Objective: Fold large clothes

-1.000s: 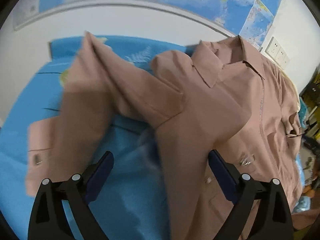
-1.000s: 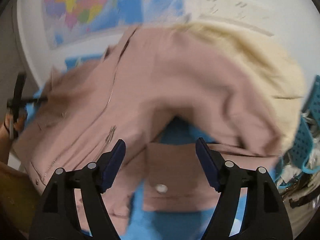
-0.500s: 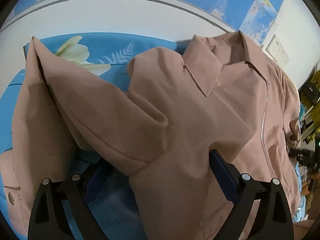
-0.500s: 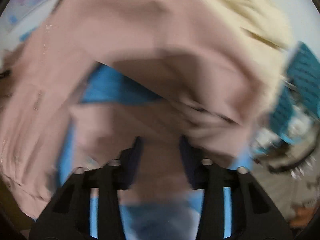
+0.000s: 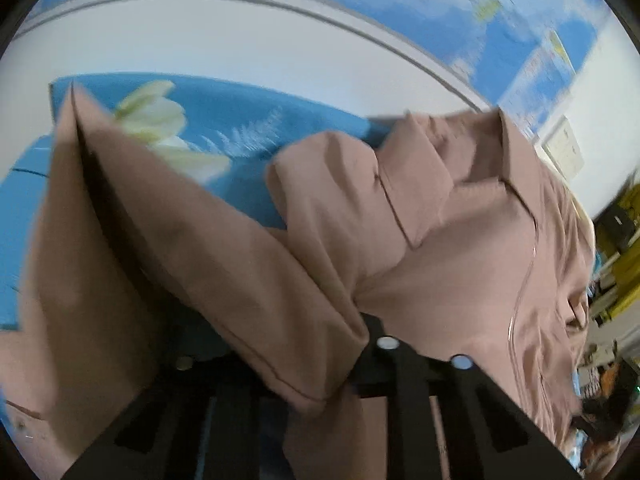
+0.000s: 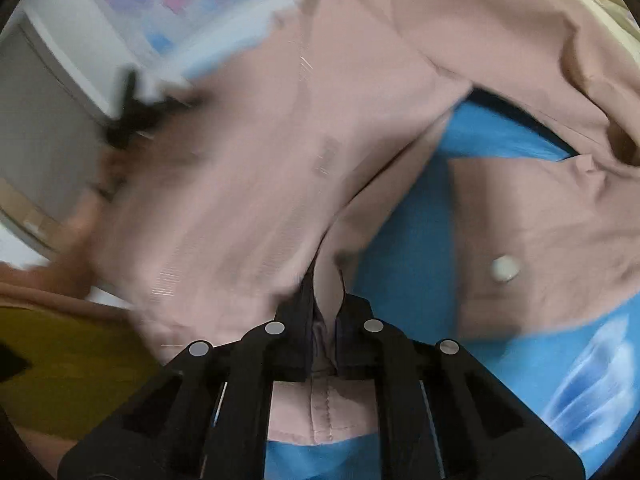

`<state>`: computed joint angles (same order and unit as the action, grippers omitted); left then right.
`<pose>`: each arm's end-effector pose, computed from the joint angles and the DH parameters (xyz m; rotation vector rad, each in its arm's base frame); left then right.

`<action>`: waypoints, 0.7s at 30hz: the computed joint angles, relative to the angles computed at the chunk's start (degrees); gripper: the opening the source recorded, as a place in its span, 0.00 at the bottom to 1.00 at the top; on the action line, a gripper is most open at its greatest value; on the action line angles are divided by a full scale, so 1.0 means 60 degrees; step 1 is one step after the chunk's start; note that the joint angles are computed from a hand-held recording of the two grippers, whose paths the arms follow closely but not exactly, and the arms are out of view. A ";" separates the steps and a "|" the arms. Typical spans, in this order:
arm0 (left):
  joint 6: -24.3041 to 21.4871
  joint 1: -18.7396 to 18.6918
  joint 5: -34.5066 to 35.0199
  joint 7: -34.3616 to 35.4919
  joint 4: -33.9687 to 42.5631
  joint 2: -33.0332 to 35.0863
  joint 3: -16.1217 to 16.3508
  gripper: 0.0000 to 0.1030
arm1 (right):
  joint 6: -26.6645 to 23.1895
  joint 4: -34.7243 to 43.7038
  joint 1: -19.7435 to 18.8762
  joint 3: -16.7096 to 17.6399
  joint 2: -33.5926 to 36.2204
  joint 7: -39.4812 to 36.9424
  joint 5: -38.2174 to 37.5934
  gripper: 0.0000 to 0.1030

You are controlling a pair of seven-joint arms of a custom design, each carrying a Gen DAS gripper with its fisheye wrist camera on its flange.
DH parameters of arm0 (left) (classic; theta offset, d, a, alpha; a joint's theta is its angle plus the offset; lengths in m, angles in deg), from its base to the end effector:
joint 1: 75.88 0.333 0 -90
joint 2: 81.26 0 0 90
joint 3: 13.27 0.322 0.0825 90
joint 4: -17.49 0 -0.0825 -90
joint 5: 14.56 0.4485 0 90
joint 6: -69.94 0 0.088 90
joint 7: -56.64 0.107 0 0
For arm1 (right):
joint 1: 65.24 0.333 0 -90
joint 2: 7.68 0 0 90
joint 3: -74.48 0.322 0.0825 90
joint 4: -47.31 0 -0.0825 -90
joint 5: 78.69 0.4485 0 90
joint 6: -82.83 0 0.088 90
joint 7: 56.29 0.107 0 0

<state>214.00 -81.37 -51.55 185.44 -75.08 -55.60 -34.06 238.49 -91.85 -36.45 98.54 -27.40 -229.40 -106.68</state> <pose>0.7094 -0.3033 0.4068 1.3124 -2.5450 1.1534 0.3060 0.4416 0.4589 -1.3789 1.9903 -0.1581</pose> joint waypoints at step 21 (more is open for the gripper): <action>0.1838 0.0811 -0.3593 0.5845 -0.3081 -0.3196 -0.0715 0.78 | -0.7309 0.2147 -0.0288 0.0023 0.0044 -0.2197 -0.2511 0.83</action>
<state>225.02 -76.51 -73.11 220.51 -93.56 -74.78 -38.35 194.64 -78.97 -38.18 98.67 -27.13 -242.58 -121.75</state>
